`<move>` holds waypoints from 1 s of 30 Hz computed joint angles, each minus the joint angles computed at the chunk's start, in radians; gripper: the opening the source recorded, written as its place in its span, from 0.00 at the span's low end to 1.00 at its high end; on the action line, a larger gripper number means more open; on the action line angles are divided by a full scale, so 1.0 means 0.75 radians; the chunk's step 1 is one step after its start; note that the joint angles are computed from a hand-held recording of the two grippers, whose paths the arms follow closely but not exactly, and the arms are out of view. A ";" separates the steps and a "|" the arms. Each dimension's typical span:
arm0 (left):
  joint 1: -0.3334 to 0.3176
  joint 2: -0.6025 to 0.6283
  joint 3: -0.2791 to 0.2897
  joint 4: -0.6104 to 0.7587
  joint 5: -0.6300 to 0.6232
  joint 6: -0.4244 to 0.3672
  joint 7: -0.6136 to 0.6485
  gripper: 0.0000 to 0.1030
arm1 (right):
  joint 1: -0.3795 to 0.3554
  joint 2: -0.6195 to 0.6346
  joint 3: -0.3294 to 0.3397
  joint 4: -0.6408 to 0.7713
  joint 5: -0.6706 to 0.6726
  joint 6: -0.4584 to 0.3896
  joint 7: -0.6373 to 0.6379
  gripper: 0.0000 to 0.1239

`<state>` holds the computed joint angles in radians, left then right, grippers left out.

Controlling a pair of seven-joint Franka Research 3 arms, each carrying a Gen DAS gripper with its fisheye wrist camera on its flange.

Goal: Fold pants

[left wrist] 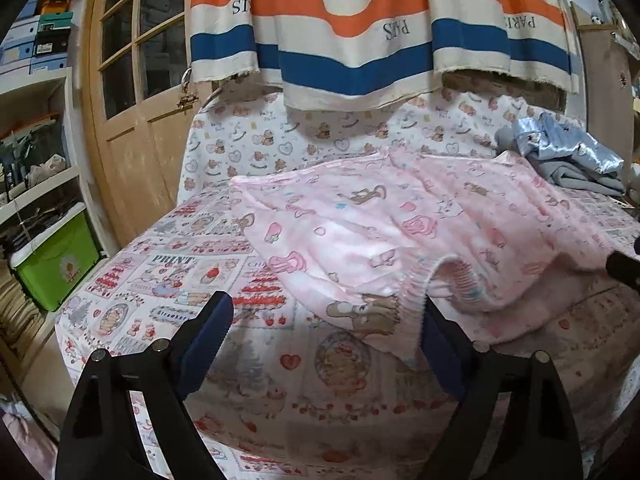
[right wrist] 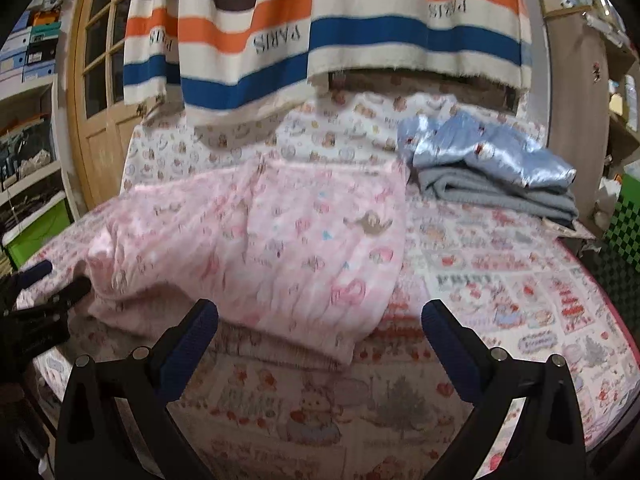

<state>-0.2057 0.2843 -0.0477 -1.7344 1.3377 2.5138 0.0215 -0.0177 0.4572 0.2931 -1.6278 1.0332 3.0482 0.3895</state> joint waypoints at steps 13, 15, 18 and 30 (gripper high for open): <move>0.012 -0.042 -0.003 -0.057 -0.010 -0.036 -0.035 0.86 | 0.218 0.071 -0.335 0.013 -0.505 0.108 0.577 0.83; 0.020 -0.053 -0.004 -0.070 0.005 -0.031 -0.058 0.87 | 0.201 0.077 -0.331 0.017 -0.526 0.123 0.625 0.83; 0.048 -0.074 -0.009 -0.103 -0.009 0.034 -0.086 0.88 | 0.024 0.074 -0.142 0.029 -0.486 0.066 0.580 0.83; 0.069 -0.124 -0.025 -0.179 0.090 0.123 -0.165 0.87 | -0.245 0.059 0.201 -0.051 -0.432 0.117 0.333 0.83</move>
<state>-0.1539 0.1912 -0.0662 -1.8689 1.4052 2.6057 -0.1025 -0.2016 0.5016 0.4437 -1.6658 0.7091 3.1358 0.6394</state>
